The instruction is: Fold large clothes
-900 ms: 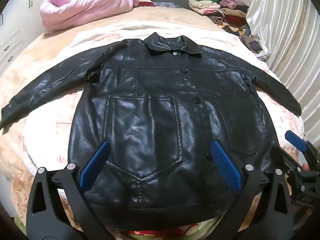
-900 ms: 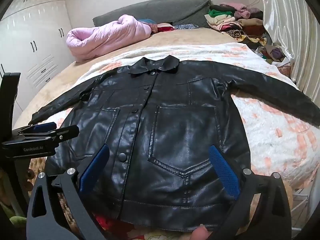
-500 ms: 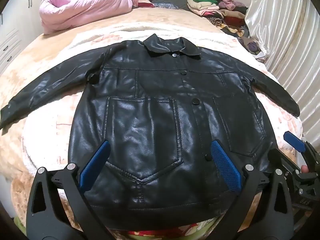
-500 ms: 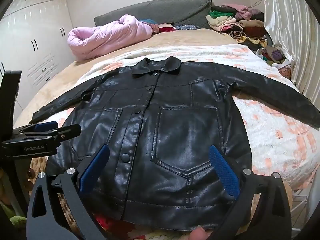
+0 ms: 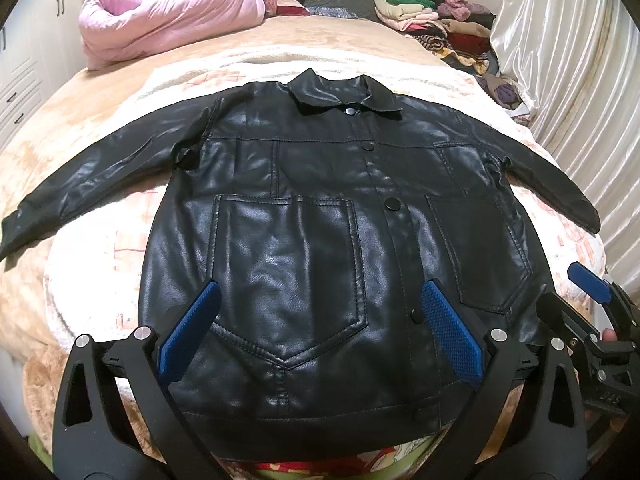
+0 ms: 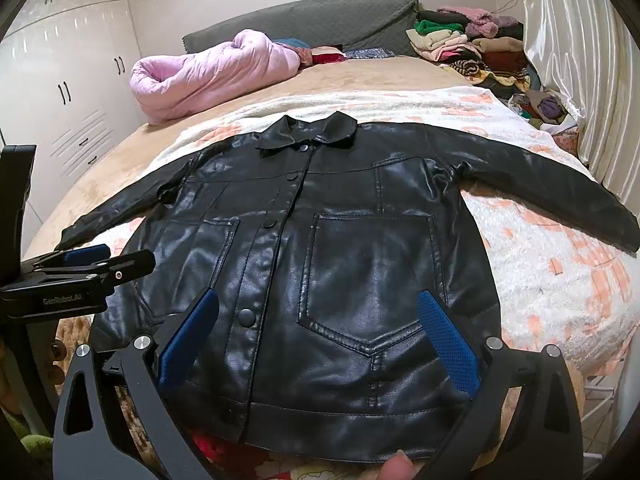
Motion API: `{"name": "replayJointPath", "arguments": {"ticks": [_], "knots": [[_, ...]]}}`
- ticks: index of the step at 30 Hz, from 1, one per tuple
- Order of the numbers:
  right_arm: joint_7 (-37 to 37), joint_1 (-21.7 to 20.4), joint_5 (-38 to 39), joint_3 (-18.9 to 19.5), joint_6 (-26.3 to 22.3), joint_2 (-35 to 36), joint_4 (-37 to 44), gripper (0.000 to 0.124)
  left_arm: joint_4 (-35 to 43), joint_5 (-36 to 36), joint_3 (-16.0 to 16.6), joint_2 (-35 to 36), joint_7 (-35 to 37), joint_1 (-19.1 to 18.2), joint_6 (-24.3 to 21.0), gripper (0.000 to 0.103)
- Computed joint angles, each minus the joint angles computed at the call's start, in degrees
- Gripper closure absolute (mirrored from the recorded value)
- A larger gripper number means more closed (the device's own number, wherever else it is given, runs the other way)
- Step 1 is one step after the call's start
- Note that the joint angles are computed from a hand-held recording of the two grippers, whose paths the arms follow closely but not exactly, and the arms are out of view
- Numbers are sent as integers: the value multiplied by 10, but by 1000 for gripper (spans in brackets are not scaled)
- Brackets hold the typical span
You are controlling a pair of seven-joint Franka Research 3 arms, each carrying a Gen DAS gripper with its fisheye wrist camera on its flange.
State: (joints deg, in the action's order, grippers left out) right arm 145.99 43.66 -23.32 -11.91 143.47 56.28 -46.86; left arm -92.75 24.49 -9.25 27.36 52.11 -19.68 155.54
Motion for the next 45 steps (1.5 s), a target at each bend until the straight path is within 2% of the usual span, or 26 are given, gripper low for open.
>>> {"name": "replayJointPath", "arguments": {"ticks": [23, 40, 45], "knots": [[0, 1, 1, 0, 11, -10, -21, 25, -4, -5, -1, -2, 3, 3, 5, 9], [-10, -1, 8, 3, -2, 1, 2, 25, -5, -12, -4, -4, 10, 6, 10, 9], [-17, -3, 11, 4, -17, 18, 34, 25, -3, -21, -9, 1, 20, 9, 11, 9]]}}
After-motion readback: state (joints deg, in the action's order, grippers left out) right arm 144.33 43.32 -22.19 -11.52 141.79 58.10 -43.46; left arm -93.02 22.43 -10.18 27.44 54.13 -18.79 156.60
